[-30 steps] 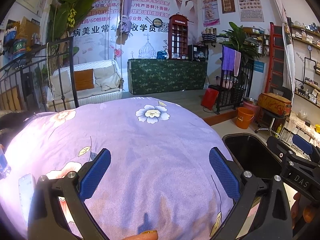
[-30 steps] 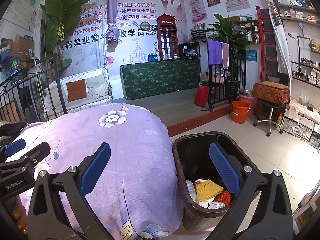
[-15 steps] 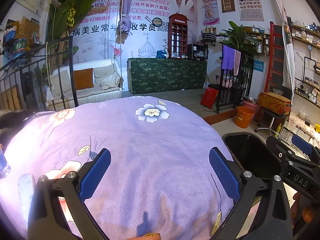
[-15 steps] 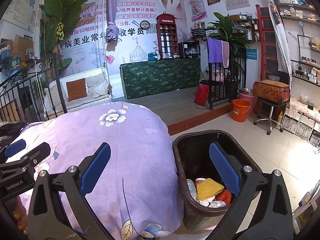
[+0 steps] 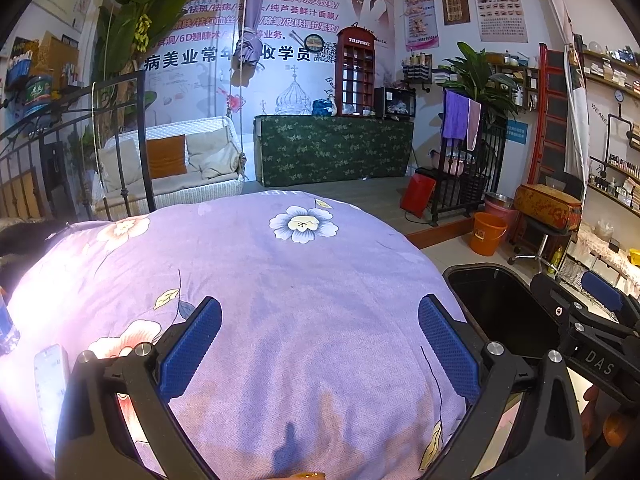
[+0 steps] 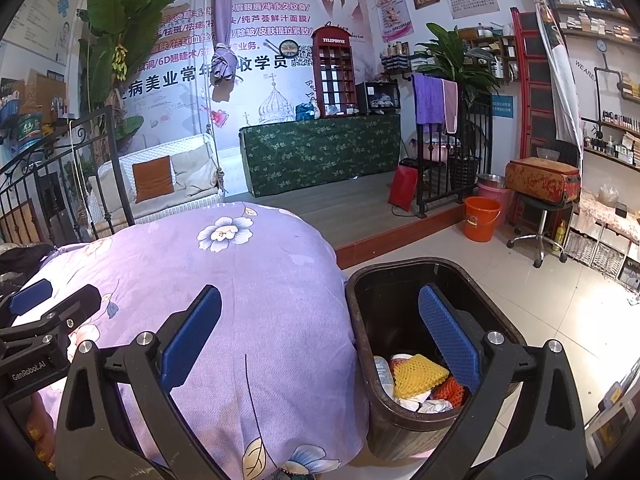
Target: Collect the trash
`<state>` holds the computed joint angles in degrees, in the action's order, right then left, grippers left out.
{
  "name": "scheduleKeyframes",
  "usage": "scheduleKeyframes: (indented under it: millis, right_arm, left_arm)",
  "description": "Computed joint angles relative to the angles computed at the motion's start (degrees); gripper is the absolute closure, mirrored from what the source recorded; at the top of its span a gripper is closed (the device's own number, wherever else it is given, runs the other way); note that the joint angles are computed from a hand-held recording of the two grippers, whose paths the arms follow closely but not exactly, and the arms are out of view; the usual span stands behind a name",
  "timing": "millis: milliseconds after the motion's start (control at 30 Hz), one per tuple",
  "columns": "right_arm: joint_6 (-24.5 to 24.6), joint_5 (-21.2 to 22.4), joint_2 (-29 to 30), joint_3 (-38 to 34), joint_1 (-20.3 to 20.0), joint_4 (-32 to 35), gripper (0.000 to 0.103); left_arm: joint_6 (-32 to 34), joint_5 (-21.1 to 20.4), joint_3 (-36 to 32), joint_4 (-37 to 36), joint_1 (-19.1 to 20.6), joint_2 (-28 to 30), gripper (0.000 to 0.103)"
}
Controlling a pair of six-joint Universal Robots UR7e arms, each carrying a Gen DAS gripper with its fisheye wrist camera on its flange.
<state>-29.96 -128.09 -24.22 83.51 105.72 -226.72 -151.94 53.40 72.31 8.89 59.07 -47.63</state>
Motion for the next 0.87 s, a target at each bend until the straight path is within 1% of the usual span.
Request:
scheduleKeyframes:
  millis: [600, 867]
  right_arm:
    - [0.19, -0.21, 0.07, -0.12, 0.04, 0.32, 0.006]
    - [0.17, -0.22, 0.07, 0.03, 0.0, 0.41, 0.006]
  left_arm:
    - [-1.54, 0.54, 0.79, -0.03, -0.16, 0.04, 0.006]
    - [-2.52, -0.72, 0.27, 0.78, -0.52, 0.39, 0.006]
